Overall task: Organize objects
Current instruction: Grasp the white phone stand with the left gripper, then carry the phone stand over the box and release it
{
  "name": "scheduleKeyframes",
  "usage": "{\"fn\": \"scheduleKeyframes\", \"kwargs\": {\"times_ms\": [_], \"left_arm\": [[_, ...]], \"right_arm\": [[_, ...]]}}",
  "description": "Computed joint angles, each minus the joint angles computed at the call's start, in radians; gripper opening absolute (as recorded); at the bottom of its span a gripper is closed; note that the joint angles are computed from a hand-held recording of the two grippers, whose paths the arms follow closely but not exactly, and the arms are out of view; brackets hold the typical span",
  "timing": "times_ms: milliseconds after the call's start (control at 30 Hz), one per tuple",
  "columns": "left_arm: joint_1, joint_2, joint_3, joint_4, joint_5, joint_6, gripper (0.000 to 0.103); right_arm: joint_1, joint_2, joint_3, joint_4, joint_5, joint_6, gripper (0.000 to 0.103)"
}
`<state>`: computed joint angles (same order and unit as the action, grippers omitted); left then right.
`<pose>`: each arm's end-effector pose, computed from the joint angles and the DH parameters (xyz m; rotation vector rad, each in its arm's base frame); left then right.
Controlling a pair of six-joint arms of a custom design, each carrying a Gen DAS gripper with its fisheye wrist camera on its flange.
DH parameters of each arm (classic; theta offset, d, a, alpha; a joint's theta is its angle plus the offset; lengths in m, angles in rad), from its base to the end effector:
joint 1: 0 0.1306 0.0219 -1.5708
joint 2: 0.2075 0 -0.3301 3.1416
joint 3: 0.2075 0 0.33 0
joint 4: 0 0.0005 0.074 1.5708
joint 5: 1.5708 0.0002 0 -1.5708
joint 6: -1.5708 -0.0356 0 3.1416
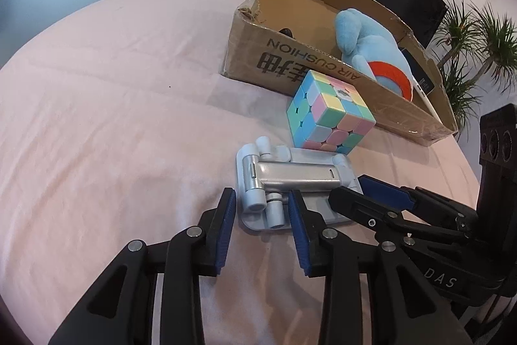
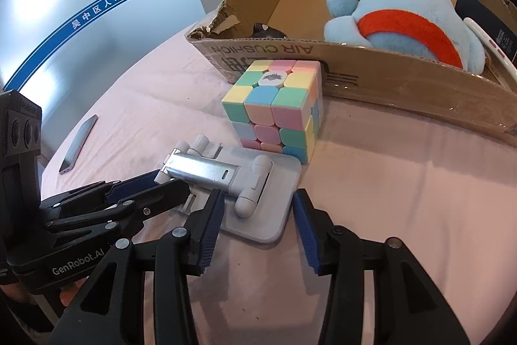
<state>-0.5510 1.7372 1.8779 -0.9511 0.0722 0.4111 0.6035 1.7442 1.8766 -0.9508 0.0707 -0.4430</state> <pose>0.4623 -0.2877 0.4047 0.2063 2.4387 -0.5309 0.4516 0.3076 0.4005 -0.1607 2.4207 0.4045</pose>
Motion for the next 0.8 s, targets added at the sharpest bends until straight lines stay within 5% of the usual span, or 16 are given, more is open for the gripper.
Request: {"fn": "scheduleKeyframes", "kwargs": {"times_ms": [467,800], "left_arm": [[-0.014,0.003,0.012,-0.009,-0.038,-0.002,0.026],[-0.047,-0.057,-0.018,0.033,-0.104,-0.030,0.025]], "right_arm": [[0.001,-0.031,-0.038,0.013,0.023,-0.013,0.033],[0.039,-0.109,-0.105,0.088,0.128,0.033,0.033]]}}
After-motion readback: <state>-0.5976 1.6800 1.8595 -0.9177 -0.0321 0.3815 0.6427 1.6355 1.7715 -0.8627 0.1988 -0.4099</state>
